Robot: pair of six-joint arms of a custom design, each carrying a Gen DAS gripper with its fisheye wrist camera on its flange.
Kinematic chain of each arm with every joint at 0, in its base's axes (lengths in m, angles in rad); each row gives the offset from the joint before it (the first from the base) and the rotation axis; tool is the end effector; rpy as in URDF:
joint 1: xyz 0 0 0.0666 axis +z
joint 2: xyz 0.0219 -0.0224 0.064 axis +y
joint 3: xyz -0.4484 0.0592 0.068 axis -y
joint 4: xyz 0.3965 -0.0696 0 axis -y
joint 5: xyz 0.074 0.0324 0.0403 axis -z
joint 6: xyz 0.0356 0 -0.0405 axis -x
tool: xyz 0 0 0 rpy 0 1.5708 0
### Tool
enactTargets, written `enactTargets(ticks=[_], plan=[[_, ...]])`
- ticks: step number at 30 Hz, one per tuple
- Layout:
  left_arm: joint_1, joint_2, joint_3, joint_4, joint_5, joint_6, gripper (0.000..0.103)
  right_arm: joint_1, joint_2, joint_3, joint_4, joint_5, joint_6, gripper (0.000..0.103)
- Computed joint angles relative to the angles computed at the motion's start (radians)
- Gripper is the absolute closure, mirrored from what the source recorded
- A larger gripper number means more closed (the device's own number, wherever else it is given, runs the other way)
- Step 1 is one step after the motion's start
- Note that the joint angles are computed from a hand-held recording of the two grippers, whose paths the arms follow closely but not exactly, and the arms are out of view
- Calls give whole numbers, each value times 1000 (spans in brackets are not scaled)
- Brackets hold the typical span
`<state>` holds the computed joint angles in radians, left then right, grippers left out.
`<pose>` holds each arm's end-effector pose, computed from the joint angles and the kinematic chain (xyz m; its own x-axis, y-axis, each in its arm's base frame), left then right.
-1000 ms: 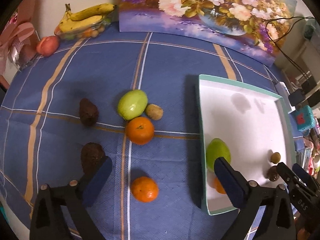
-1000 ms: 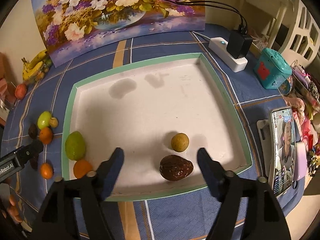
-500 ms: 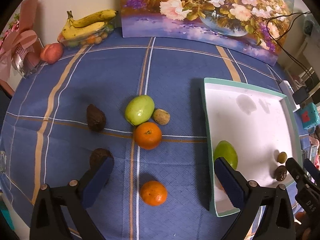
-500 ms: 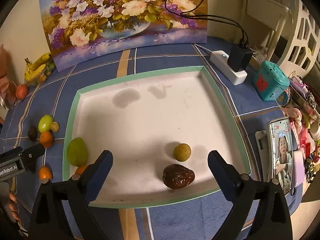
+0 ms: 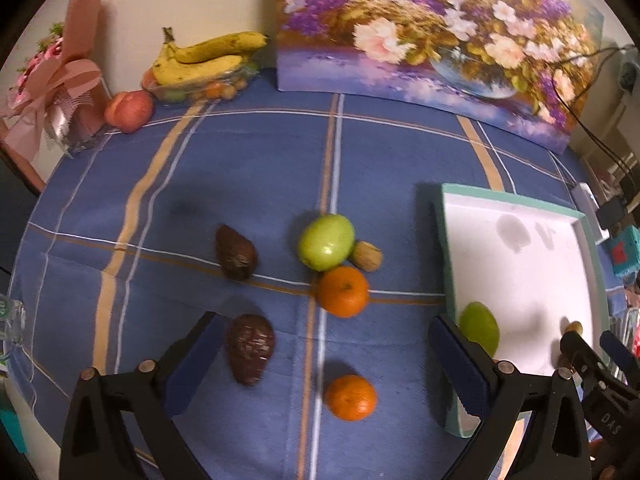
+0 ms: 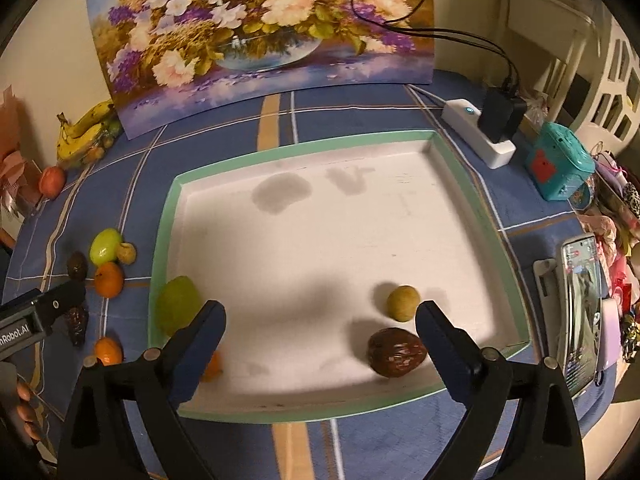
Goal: Organize fruits
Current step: 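Move both open tools back toward the fruit cluster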
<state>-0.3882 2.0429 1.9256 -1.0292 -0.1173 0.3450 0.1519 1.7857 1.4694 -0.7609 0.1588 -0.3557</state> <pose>0.6725 -0.2709 0.3529 -0.9059 0.0076 -0.4235 0.0265 0.9989 -0.0389 0.6062 0.0867 0.3346 -0.8422 0.2189 -0.4926 0.2325 0.9720 0.0345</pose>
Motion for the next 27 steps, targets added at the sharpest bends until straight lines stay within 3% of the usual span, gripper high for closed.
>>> enactTargets(ticks=[13,19,27], plan=[[97,-44,-48,26,-103,33,0,86,68,99,-35,-31,4,7],[142,-72,-86,54,-111,63,0,124,98,142,-41,-43,14,7],[174,-97,-120,101,-13,100,0,164,113,172,8,-74,40,7]])
